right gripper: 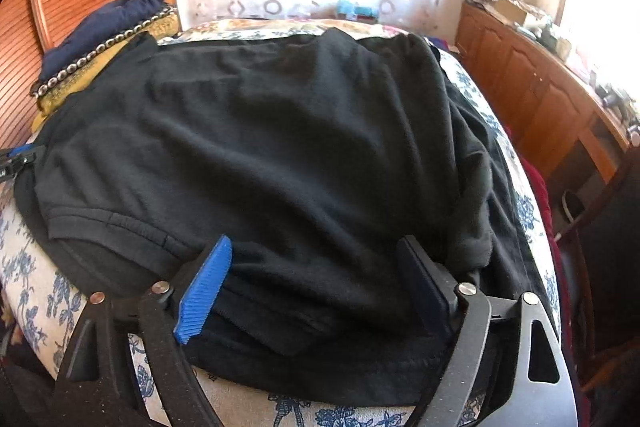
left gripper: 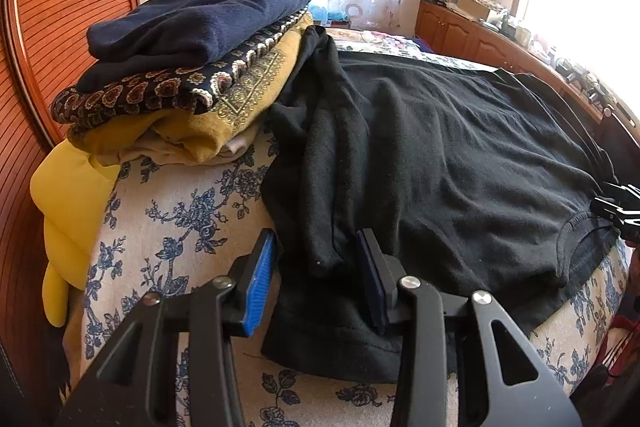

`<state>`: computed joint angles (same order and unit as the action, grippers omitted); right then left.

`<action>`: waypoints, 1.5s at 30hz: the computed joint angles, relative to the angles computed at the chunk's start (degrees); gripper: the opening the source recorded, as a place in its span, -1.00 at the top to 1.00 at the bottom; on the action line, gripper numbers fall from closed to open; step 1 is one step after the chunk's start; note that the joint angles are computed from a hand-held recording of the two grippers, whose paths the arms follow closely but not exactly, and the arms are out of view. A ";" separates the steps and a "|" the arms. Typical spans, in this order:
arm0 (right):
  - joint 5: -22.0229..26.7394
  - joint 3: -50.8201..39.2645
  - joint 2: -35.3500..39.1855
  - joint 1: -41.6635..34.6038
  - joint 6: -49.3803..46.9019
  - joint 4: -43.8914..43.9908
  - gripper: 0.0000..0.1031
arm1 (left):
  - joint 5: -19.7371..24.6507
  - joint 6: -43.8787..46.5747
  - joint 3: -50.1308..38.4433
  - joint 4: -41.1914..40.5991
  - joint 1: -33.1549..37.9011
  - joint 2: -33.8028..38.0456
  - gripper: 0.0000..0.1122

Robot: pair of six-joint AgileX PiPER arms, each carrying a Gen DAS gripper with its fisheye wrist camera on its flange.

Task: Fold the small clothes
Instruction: 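Grasp the shirt side with the left gripper and fold it over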

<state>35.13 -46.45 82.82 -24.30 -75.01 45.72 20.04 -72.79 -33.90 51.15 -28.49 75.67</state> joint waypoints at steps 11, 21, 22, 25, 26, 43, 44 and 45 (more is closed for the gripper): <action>1.19 0.71 0.03 -1.38 -4.87 2.79 -0.72 | -3.34 -6.74 -0.78 6.50 -4.30 -4.03 0.92; 14.95 -1.81 0.52 -16.52 -14.97 8.65 -0.71 | 0.97 5.13 -19.68 -0.64 -13.74 2.98 0.92; 15.67 -2.16 0.57 -17.80 -15.53 9.03 -0.71 | 0.94 7.44 -22.86 -2.42 -14.52 5.06 0.92; 17.49 -3.33 0.93 -21.38 -16.85 10.05 -0.71 | 1.03 17.36 -32.68 -10.59 -16.47 11.54 0.92; 18.12 -3.70 1.18 -22.50 -17.33 10.42 -0.71 | 1.55 20.54 -36.02 -13.18 -17.36 13.77 0.92; 26.95 -8.57 4.28 -33.07 -21.09 11.59 -0.71 | 19.30 51.63 -75.70 -40.12 -25.16 37.38 0.40; 27.04 -8.51 4.15 -33.26 -21.21 11.60 -0.71 | 19.19 50.31 -74.63 -38.88 -25.37 36.83 0.34; 26.94 -8.48 4.06 -33.31 -21.29 11.67 -0.71 | 19.18 48.79 -73.51 -37.26 -25.72 36.23 0.34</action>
<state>62.07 -54.93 86.88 -57.61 -96.30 57.39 39.22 -24.00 -107.41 13.89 -54.21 111.91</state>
